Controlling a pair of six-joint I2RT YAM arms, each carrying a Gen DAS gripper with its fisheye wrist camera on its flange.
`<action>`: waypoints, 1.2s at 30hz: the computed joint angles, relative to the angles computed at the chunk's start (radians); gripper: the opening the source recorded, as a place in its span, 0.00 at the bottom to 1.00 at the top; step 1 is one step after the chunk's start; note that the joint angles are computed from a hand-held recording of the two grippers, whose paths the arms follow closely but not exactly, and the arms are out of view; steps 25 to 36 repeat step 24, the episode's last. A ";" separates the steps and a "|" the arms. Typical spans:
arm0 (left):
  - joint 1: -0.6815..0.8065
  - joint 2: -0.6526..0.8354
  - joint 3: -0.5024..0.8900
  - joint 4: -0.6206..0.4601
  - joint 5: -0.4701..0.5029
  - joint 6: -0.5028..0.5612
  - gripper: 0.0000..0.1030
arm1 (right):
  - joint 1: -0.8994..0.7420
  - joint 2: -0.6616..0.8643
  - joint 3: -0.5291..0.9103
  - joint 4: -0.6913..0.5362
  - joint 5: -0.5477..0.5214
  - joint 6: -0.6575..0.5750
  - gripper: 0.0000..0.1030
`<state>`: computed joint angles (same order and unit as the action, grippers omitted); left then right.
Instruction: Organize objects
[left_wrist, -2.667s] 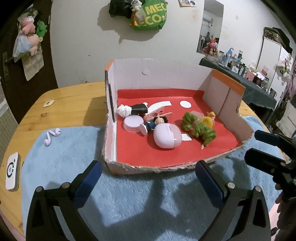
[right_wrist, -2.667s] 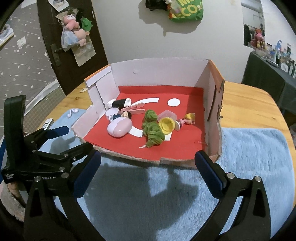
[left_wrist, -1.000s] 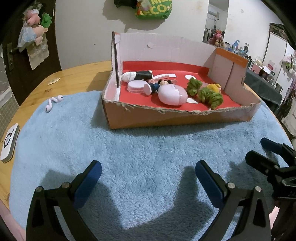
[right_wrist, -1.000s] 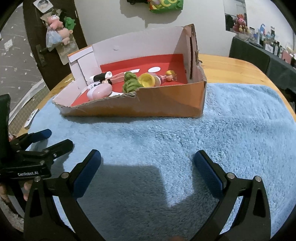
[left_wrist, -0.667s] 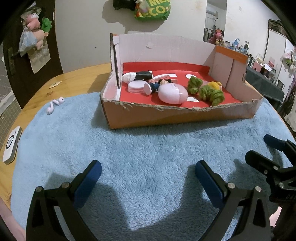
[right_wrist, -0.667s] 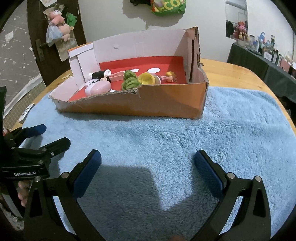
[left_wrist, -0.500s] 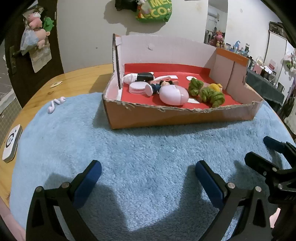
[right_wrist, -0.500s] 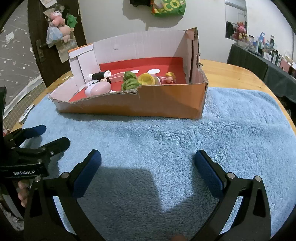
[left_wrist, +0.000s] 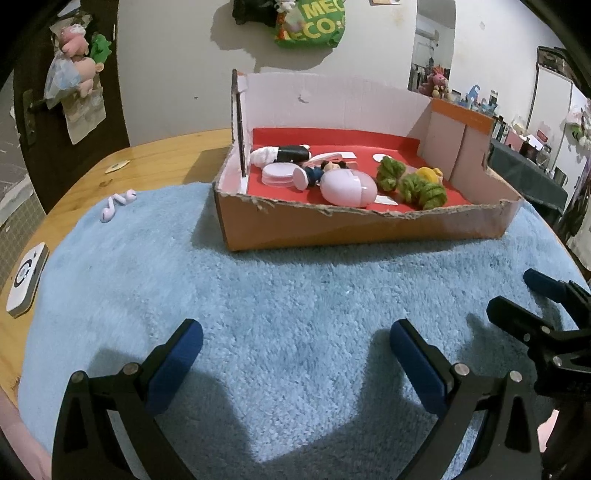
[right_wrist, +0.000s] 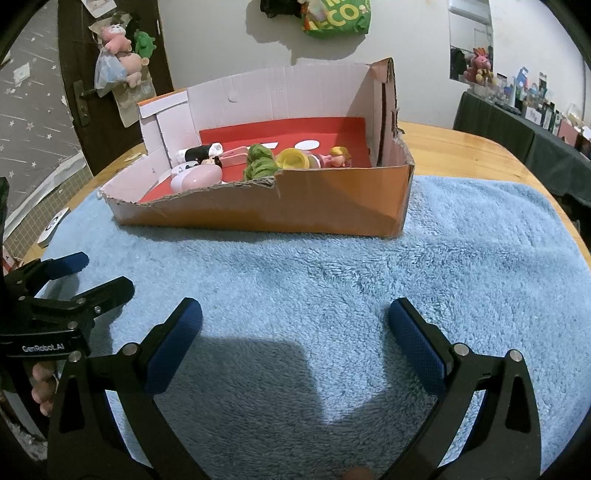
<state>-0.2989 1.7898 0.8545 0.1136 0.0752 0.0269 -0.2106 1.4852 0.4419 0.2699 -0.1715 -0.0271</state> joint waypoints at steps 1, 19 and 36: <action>-0.002 0.002 0.001 -0.001 -0.003 -0.001 1.00 | 0.000 0.000 -0.001 0.001 0.000 0.001 1.00; -0.001 0.002 -0.193 0.367 -0.004 -0.015 1.00 | 0.064 0.028 -0.043 0.116 0.132 -0.021 1.00; 0.002 0.000 -0.187 0.355 -0.010 -0.008 1.00 | 0.064 0.027 -0.044 0.117 0.133 -0.020 1.00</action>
